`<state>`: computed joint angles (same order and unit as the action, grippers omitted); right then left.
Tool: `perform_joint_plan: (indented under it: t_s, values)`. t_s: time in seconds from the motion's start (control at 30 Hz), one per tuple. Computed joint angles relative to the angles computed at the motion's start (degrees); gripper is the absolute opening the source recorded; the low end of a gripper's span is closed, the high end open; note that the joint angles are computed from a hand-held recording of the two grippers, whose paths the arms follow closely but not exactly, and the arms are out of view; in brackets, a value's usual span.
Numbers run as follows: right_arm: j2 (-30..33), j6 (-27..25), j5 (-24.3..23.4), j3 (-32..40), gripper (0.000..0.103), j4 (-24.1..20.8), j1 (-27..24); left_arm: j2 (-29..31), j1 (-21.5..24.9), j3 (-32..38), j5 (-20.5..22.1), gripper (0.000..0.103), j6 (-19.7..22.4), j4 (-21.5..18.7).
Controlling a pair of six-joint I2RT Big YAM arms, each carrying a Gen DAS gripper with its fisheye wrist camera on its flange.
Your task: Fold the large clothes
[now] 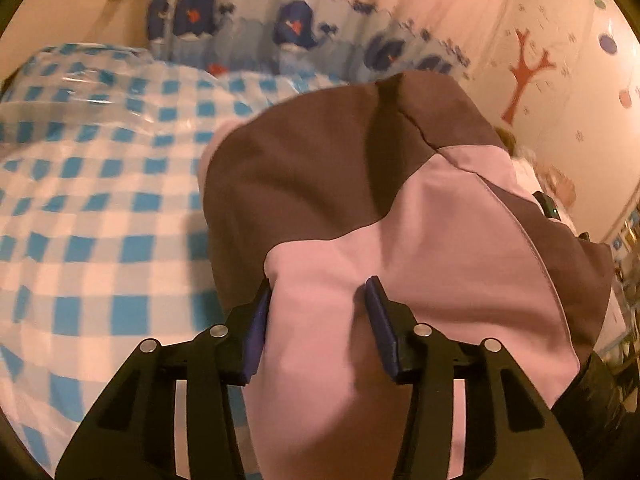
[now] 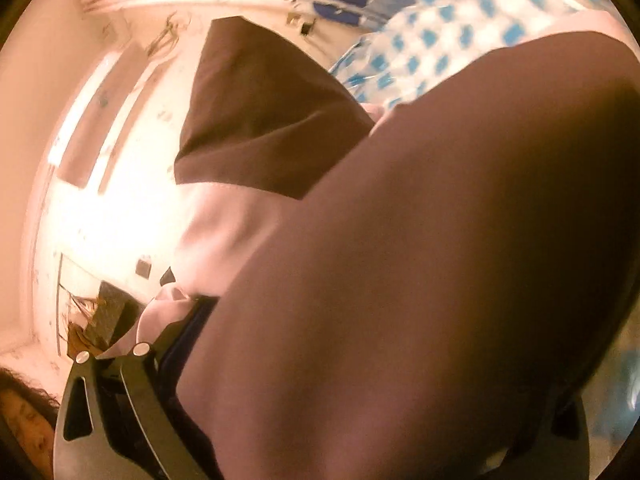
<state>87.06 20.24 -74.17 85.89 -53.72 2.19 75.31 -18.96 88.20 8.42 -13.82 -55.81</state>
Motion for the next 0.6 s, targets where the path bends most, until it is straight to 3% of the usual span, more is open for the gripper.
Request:
perform_joint_plan:
  t_s: [0.07, 0.1, 0.13, 0.17, 0.2, 0.23, 0.3, 0.33, 0.37, 0.43, 0.47, 0.5, 0.6]
  values:
    - [1.81, -0.33, 0.82, 3.46, 0.098, -0.32, 2.63, -1.32, 2.02, -0.23, 0.17, 0.039, 0.95, 0.62]
    - [3.03, 0.16, 1.36, 5.3, 0.098, 0.11, 4.13, -2.02, 3.4, 0.04, 0.76, 0.021, 1.88, 1.05]
    - [4.98, 0.47, 1.82, 8.2, 0.098, 0.41, 6.38, -2.83, 4.78, 0.27, 4.04, 0.014, 2.93, 1.87]
    - [6.55, 0.45, 1.78, 10.6, 0.098, 0.45, 8.03, -2.84, 5.34, 1.69, 4.5, 0.01, 3.87, 1.51]
    - [8.55, -0.06, 2.2, 13.7, 0.098, 0.04, 10.26, -2.16, 4.51, 4.24, -0.75, 0.008, 6.91, -0.46]
    - [11.77, -2.72, 3.49, 18.65, 0.098, -3.25, 13.27, -0.94, 4.68, 6.65, -1.66, 0.007, 9.81, -3.06]
    - [17.53, -10.02, 5.56, 27.26, 0.098, -12.9, 16.54, 0.07, 6.2, 8.22, -1.47, 0.009, 11.34, -5.97]
    - [19.6, -13.9, 7.26, 30.31, 0.098, -16.91, 17.58, -0.25, 7.36, 7.46, -2.21, 0.011, 11.68, -6.02]
    - [19.93, -15.2, 8.18, 30.64, 0.098, -18.04, 17.61, -1.15, 9.15, 5.93, -1.74, 0.016, 11.24, -5.3]
    - [19.5, -17.21, 12.05, 28.94, 0.098, -19.44, 16.77, -5.32, 17.02, -0.95, 8.39, 0.018, 5.58, 1.03]
    - [18.18, -18.44, 12.55, 26.22, 0.098, -19.81, 15.96, -6.86, 20.16, -3.75, 13.09, 0.033, 3.04, 4.32]
    - [17.43, -21.12, 12.97, 24.62, 0.098, -22.42, 14.49, -9.7, 24.48, -8.94, 18.51, 0.038, -2.16, 10.49]
    - [16.87, -24.14, 17.6, 21.82, 0.098, -26.73, 12.06, -12.83, 30.97, -18.3, 26.9, 0.039, -13.14, 21.83]
